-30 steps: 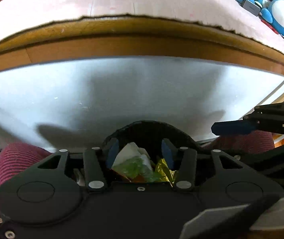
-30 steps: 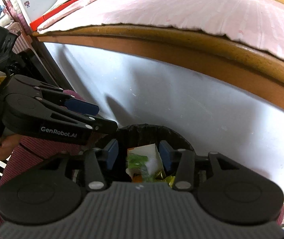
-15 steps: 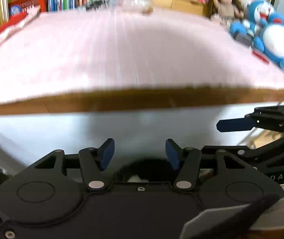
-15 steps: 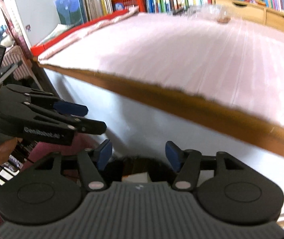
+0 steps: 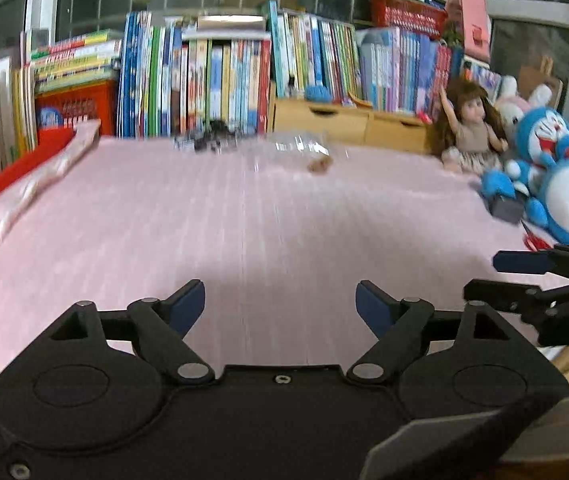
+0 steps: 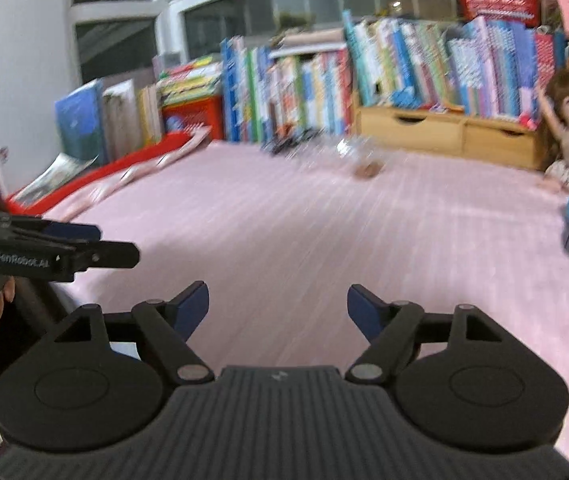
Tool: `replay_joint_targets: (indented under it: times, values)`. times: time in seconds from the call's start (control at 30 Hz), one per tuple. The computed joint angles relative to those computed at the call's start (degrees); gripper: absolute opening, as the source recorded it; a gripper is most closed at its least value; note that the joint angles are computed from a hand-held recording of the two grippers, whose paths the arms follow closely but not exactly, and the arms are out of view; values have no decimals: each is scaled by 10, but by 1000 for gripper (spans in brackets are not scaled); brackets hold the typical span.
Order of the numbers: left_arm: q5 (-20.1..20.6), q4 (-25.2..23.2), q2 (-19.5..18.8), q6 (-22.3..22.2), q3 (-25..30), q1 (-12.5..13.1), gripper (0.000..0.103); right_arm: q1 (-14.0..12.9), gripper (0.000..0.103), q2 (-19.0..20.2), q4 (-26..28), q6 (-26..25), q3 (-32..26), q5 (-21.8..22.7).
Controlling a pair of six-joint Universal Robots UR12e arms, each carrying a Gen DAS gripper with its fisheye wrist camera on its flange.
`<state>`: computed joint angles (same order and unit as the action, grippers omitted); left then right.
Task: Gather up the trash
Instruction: 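Raise both empty tools toward the clear plastic bag on the bed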
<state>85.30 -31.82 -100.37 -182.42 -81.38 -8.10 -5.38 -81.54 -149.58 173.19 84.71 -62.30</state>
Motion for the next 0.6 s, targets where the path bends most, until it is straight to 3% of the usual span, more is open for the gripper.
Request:
replay_joint_targets:
  times: [0.27, 0.4, 0.47, 0.6]
  values:
    - [13, -5, -83, -10, 109, 2, 87, 0, 87, 67, -6, 120, -87, -33]
    - [27, -13, -125, -48, 165, 3, 87, 3, 87, 103, 9, 172, -134, -53]
    - [19, -14, -148, -86, 195, 7, 88, 7, 87, 120, 7, 172, -153, -74]
    - [20, -19, -194, -142, 257, 8, 92, 24, 87, 154, 17, 116, -197, -138]
